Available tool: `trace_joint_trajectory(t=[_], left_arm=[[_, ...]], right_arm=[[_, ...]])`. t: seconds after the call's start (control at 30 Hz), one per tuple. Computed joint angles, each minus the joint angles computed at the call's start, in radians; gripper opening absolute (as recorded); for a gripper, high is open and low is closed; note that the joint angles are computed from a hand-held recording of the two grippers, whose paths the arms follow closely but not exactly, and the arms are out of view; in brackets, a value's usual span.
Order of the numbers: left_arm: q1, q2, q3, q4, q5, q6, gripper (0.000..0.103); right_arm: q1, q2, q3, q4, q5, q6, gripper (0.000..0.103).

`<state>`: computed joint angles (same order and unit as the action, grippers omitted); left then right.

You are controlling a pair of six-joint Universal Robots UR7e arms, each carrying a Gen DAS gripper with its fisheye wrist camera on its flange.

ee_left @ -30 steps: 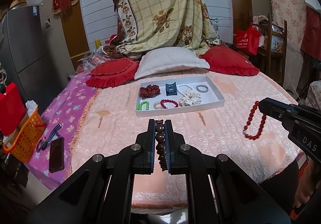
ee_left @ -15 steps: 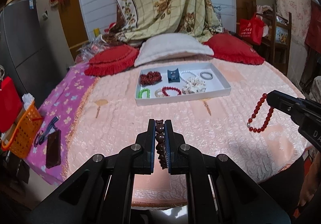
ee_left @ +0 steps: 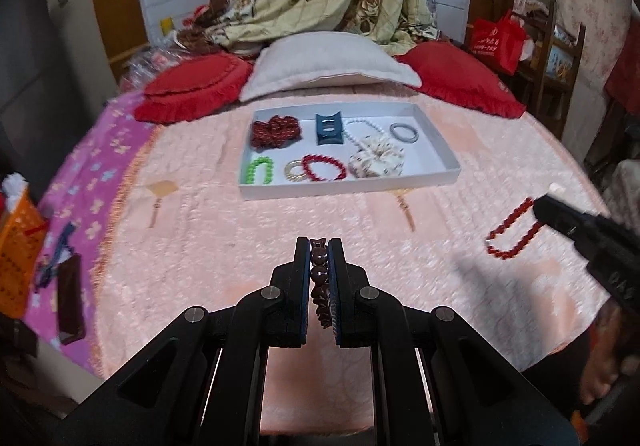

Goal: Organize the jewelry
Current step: 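Lower brown bracelet and red necklace into the white box while both tools open to release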

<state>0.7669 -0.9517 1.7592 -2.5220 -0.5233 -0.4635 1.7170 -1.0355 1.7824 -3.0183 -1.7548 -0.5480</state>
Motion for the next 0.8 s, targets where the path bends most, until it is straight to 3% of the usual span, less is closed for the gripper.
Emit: trace_joint_trajectory(t=[0.27,0.63,0.8], left_arm=[[0.084,0.049,-0.193,-0.006,-0.203,0.130,0.007],[0.179,0.228,-0.511,0.061,-0.298,0.272,0.007],[0.232,0.342,-0.709,0.153,-0.365,0.287,0.007]], right_arm=[[-0.006,0.086,-0.163,0.093,-0.015,-0.007,0.007],[0.002,0.254,-0.428,0.185,-0.081,-0.053,0.007],[-0.007,0.350,-0.589,0.297,-0.079,-0.009,0.007]])
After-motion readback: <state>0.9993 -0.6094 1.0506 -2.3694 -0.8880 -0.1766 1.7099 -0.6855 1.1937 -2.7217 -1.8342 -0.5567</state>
